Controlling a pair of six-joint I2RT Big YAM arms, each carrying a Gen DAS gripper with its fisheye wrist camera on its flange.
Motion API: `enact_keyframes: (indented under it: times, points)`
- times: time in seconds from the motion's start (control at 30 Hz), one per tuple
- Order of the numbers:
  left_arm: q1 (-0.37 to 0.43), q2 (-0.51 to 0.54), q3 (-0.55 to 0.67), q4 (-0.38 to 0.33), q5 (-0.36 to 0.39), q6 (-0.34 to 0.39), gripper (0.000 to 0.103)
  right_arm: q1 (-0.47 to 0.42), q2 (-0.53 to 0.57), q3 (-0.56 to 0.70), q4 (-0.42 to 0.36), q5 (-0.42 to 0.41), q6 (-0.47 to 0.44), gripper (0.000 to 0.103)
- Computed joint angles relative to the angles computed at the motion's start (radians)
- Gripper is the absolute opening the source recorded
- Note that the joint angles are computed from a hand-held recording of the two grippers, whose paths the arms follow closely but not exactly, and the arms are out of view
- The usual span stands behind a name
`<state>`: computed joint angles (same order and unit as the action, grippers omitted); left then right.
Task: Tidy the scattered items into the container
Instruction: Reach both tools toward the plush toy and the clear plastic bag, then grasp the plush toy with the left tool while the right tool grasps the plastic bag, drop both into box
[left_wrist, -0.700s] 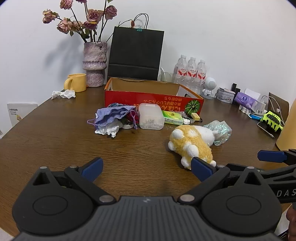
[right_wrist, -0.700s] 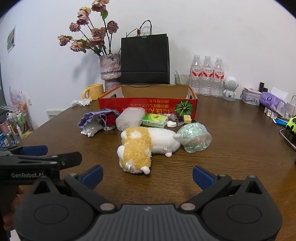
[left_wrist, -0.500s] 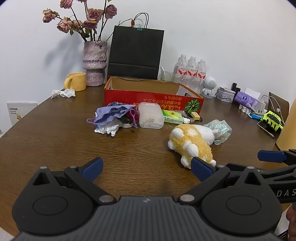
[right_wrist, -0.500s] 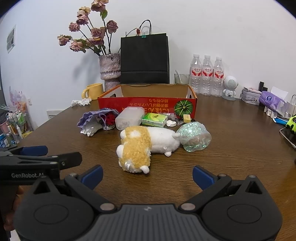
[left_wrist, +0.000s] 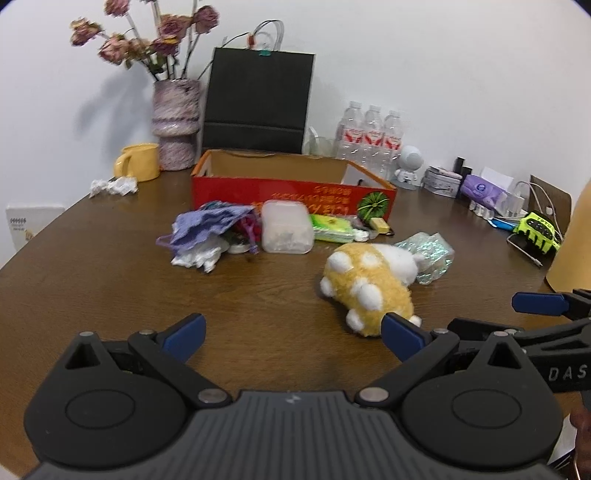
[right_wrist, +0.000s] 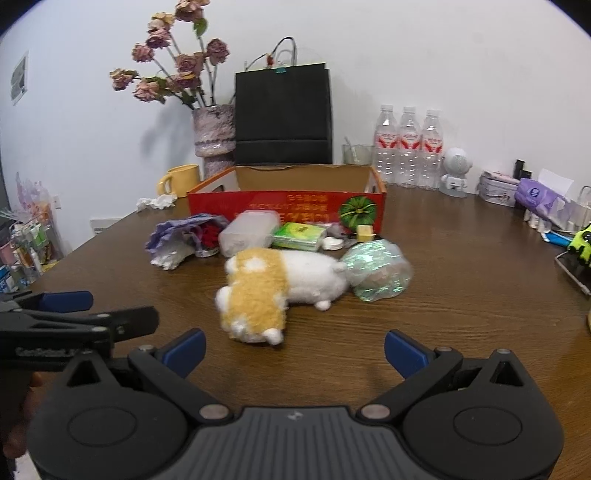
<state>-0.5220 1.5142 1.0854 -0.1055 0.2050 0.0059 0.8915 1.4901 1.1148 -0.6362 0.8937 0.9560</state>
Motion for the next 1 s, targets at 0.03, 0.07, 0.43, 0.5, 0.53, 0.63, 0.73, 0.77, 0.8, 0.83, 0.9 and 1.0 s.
enact_keyframes:
  times: [0.03,0.07,0.43,0.5,0.53,0.63,0.73,0.77,0.8,0.83,0.9,1.0]
  points:
    - [-0.005,0.005,0.010,-0.004,0.007,0.003,0.103,-0.007,-0.012,-0.011,-0.004,0.001,0.001,0.103]
    - [-0.010,0.012,0.025,-0.013,0.016,0.003,0.103,-0.013,-0.022,-0.020,-0.010,0.002,0.002,0.103]
    - [-0.130,0.188,0.273,-0.195,-0.100,-0.023,0.103,-0.185,-0.150,-0.148,0.092,-0.119,-0.214,0.102]
    - [-0.144,0.217,0.304,-0.216,-0.138,-0.039,0.103,-0.225,-0.162,-0.167,0.147,-0.168,-0.266,0.100]
    - [-0.150,0.231,0.318,-0.227,-0.158,-0.044,0.103,-0.250,-0.166,-0.176,0.178,-0.197,-0.290,0.100]
    - [-0.161,0.265,0.355,-0.267,-0.195,-0.053,0.103,-0.312,-0.164,-0.188,0.260,-0.281,-0.351,0.097]
    - [-0.162,0.292,0.383,-0.296,-0.219,-0.079,0.101,-0.364,-0.133,-0.174,0.306,-0.344,-0.409,0.095]
    - [-0.163,0.298,0.389,-0.300,-0.230,-0.083,0.100,-0.375,-0.119,-0.164,0.313,-0.362,-0.426,0.092]
    - [-0.163,0.303,0.394,-0.300,-0.235,-0.085,0.099,-0.387,-0.105,-0.155,0.321,-0.382,-0.446,0.088]
    - [-0.162,0.309,0.401,-0.304,-0.236,-0.088,0.097,-0.399,-0.090,-0.144,0.327,-0.406,-0.463,0.087]
    - [-0.161,0.318,0.410,-0.313,-0.238,-0.095,0.095,-0.416,-0.066,-0.128,0.337,-0.444,-0.484,0.079]
    - [-0.156,0.329,0.422,-0.326,-0.240,-0.101,0.089,-0.435,-0.033,-0.115,0.360,-0.491,-0.494,0.057]
